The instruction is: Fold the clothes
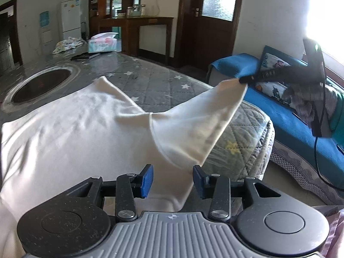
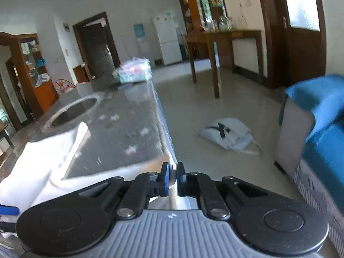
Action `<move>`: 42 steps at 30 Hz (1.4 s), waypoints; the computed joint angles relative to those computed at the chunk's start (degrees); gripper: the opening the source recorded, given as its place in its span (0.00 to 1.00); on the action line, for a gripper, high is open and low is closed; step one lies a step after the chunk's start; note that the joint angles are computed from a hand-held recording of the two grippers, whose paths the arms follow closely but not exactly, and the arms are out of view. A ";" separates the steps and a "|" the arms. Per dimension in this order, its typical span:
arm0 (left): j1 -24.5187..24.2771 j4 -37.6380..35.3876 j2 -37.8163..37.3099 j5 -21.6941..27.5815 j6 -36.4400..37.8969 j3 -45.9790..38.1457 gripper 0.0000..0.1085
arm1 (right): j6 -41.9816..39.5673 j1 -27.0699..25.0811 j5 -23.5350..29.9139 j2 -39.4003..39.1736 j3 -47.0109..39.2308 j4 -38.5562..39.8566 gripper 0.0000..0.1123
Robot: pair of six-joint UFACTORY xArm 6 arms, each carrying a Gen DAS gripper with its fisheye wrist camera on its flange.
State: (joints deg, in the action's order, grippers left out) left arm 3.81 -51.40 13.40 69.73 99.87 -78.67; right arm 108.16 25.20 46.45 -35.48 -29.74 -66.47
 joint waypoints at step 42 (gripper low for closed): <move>12.95 -9.97 10.98 -0.14 -9.76 -12.38 0.50 | -68.43 5.97 -29.75 50.28 -54.81 33.09 0.16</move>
State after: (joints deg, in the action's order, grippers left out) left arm 16.76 -61.37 24.37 69.58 90.10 -91.05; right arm 39.73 31.16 16.69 14.81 -84.55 -33.38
